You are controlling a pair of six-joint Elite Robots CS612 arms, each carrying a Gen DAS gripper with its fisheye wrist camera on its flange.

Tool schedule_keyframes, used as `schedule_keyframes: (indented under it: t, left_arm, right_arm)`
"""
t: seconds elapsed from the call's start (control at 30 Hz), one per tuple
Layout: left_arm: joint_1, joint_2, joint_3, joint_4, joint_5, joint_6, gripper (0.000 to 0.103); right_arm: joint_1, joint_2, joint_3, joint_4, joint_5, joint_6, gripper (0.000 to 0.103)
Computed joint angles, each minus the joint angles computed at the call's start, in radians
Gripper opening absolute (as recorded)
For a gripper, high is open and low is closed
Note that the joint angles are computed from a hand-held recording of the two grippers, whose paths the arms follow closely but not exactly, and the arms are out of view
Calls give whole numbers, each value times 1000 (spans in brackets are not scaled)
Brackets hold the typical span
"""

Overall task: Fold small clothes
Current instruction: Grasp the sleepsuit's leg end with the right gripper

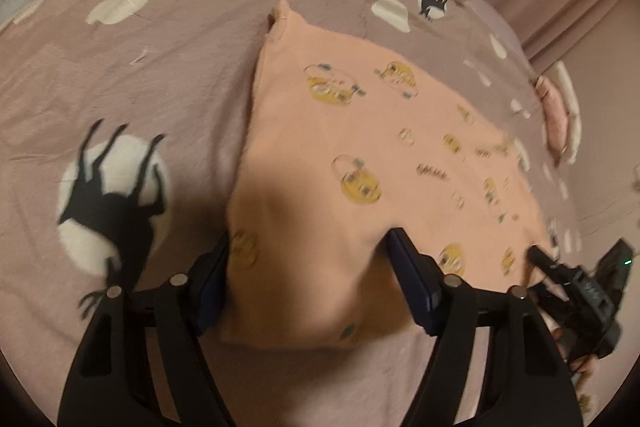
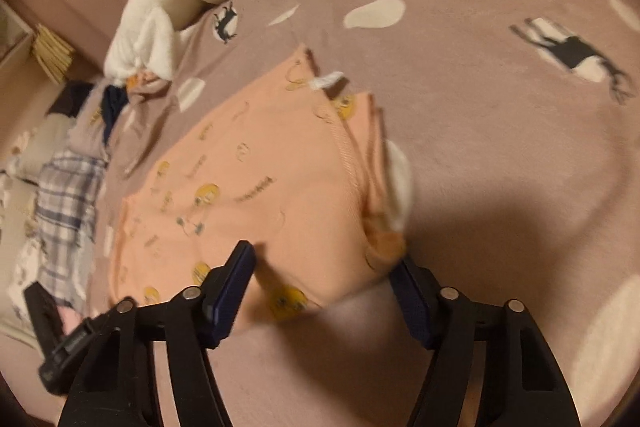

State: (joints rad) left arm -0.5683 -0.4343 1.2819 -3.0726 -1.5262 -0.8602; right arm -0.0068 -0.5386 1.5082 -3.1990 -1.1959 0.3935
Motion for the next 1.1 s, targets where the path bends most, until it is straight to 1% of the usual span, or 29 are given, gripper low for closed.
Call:
schedule_keyframes:
  t: [0.03,0.07,0.1,0.13,0.17,0.2,0.23,0.27,0.33,0.4,0.47,0.57,0.63,0.73,0.8,0.93,1.0,1.03,1.1]
  left_arm:
    - [3,4,-7,-6,-5,-14,57]
    - [6,8,-15,-2,-11,-36,51]
    - [8,11,-21,-3,-14,-51,46]
    - [10,14,-23,-10,-19,-63,33]
    - [12,17,-25,-23,-33,-75,23]
    - [14,16,-23,-28,-39,-88,21]
    - [12,12,-19,-27,-33,-93,17]
    - [9,5,-12,-24,-24,-86,16]
    - [-2,-13,4,-18,5,-51,14]
    - [-11,-28,21,-25,28,-16,14]
    - [-22,-54,57,-35,43,22,14]
    - [-35,-90,112,-34,39,50,14]
    - [-43,-111,148,-22,25,66,14]
    - [-54,-130,190,-18,17,65,14]
    - [-68,-141,217,-12,35,80,14]
    - [-86,-141,225,17,68,98,15]
    - [-89,-133,216,47,77,105,16]
    - [-89,-127,212,55,78,105,17]
    - [-89,-123,212,59,84,99,20]
  right_arm:
    - [1,6,-10,-1,1,3,58]
    - [2,11,-20,2,3,6,55]
    - [3,15,-28,5,5,12,49]
    - [4,19,-35,9,3,19,41]
    - [6,19,-40,16,-9,22,35]
    - [9,18,-41,21,-22,21,24]
    - [11,16,-38,20,-35,21,18]
    - [11,13,-33,12,-37,19,16]
    - [15,0,-10,-26,-56,1,13]
    - [15,-9,7,-67,-59,-10,12]
    - [16,-34,43,-116,-57,-19,12]
    - [20,-78,107,-159,-78,-49,12]
    - [21,-106,156,-188,-87,-67,12]
    - [19,-132,212,-211,-80,-64,12]
    - [20,-144,241,-223,-89,-60,12]
    - [33,-142,254,-222,-138,-49,12]
    - [34,-138,252,-201,-153,-36,12]
    - [36,-134,245,-177,-173,-28,12]
    - [37,-131,245,-159,-186,-13,12]
